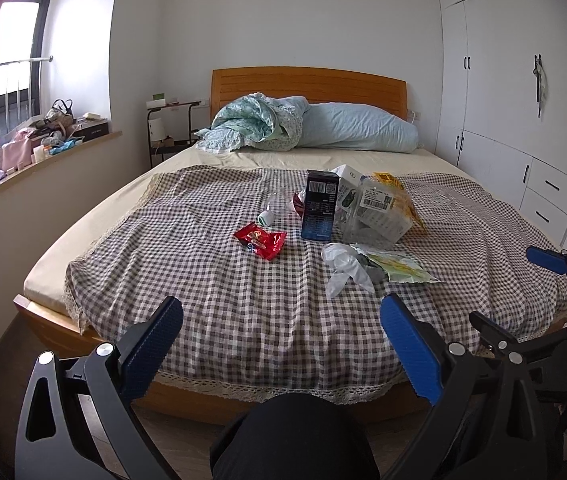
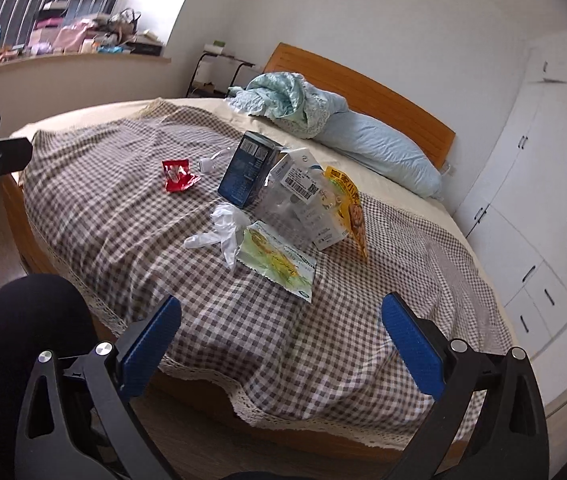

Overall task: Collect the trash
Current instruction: 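Grasp the clear plastic gloves with the left tool while the right tool grasps the white paper packet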

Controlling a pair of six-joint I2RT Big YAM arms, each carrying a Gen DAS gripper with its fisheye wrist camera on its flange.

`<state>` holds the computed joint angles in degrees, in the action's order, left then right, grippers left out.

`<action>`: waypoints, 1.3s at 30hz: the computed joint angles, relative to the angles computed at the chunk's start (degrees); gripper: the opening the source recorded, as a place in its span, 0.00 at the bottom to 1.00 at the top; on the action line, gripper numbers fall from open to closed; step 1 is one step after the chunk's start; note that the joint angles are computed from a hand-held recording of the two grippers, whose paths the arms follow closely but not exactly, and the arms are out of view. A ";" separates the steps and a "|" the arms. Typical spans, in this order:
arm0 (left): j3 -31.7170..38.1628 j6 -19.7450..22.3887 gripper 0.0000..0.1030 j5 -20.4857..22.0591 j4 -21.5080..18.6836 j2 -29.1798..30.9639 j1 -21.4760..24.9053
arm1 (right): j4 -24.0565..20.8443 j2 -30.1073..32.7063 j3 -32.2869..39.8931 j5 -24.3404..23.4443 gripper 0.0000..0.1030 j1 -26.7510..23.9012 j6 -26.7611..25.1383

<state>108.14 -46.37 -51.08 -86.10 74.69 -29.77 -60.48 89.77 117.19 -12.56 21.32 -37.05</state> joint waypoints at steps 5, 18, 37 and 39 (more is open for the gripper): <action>-2.24 3.02 0.93 5.02 4.30 0.26 4.28 | -0.71 5.73 4.77 1.62 0.93 1.84 -2.35; -3.55 10.43 0.93 15.14 11.79 4.50 15.32 | -1.16 19.25 16.29 5.34 0.52 4.91 2.46; 20.13 17.51 0.69 34.05 12.75 28.67 21.53 | -10.63 30.25 38.07 -9.47 0.05 -6.60 30.77; 25.63 17.12 0.67 34.59 9.21 32.94 22.03 | -11.93 31.00 39.33 -9.06 0.02 -6.98 30.60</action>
